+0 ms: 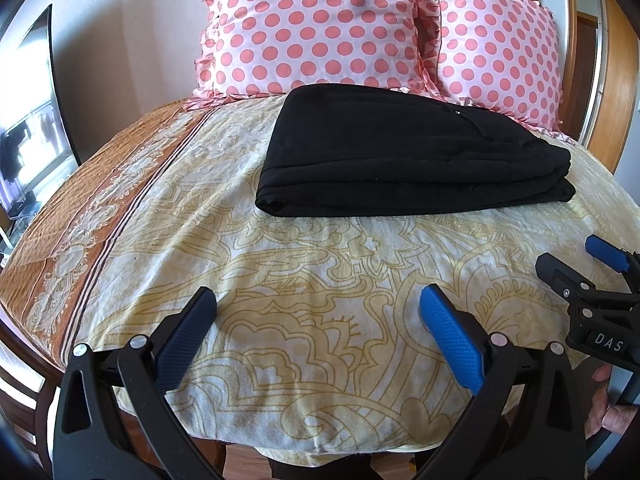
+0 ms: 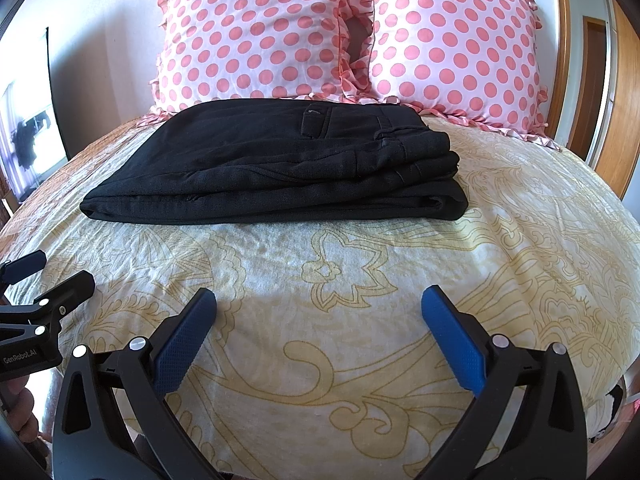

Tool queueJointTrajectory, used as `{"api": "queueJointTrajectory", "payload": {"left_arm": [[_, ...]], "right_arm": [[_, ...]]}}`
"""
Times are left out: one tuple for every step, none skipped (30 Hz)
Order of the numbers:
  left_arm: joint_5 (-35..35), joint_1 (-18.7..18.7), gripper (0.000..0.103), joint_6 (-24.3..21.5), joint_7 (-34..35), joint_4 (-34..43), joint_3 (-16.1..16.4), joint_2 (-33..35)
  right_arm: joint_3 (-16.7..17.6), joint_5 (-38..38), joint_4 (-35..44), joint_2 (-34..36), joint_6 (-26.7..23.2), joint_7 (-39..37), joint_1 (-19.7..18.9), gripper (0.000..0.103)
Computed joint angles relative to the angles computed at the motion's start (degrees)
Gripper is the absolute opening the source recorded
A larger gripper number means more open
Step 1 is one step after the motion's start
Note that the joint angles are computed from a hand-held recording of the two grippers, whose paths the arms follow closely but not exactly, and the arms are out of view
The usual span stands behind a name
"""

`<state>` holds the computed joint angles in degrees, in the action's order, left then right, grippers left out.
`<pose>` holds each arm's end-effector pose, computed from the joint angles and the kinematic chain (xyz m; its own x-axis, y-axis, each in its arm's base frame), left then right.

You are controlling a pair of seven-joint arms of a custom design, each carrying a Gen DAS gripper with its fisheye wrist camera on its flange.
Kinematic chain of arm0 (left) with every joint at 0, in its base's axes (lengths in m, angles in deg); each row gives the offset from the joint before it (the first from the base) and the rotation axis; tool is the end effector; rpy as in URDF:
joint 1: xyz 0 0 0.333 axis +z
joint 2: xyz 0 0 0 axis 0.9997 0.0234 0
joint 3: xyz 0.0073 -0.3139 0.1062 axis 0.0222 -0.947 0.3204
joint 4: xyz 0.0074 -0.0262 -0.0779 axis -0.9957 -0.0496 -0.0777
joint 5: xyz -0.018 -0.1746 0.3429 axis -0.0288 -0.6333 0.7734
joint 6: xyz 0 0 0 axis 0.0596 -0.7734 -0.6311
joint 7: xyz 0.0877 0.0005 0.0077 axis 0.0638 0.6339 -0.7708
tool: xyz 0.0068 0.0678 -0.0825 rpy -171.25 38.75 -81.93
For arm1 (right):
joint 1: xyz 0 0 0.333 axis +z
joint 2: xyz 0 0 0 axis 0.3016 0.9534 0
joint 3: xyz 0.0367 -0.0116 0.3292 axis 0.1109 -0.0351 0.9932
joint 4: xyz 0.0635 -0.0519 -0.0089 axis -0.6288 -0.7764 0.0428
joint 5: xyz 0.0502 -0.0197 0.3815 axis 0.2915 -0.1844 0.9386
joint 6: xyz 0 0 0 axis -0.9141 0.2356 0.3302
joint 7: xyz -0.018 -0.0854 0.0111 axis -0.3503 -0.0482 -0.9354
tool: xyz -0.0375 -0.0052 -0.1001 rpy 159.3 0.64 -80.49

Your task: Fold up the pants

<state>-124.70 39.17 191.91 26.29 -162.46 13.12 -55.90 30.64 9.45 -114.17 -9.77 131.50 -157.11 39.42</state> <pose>0.5143 -0.2492 0.3604 -0.3099 -0.9505 -0.0240 -0.6322 0.2249 -0.7415 0.4556 0.2849 0.4464 -0.2717 -0.9615 -0.0404 -0.6894 0.2238 -0.6889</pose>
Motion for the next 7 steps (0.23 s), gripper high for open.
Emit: {"api": "queueJointTrajectory", "payload": {"left_arm": [[-0.1,-0.1,0.101,0.0,-0.1,0.0,0.1,0.0],[-0.2,-0.2,0.101,0.2,-0.1,-0.2,0.1,0.0],[-0.3,-0.3,0.101,0.1,0.1,0.0,0.2,0.1],[-0.1,0.1,0.101,0.3,0.0,-0.1,-0.2,0.1],[-0.1,0.3,0.101,0.4,0.0,-0.2,-0.5,-0.1],[-0.3,0.4,0.101,0.4,0.2,-0.2,-0.6,-0.1],[-0.4,0.5,0.101,0.4,0.4,-0.2,-0.7,-0.1]], "right_arm": [[0.0,0.0,0.0,0.0,0.0,0.1,0.0,0.102],[0.0,0.0,0.0,0.0,0.0,0.0,0.0,0.102],[0.0,0.0,0.0,0.0,0.0,0.0,0.0,0.102],[0.0,0.0,0.0,0.0,0.0,0.0,0.0,0.102],[0.0,-0.1,-0.1,-0.1,0.0,0.1,0.0,0.102],[0.0,0.0,0.0,0.0,0.0,0.0,0.0,0.102],[0.0,-0.1,-0.1,0.0,0.0,0.1,0.0,0.102]]}}
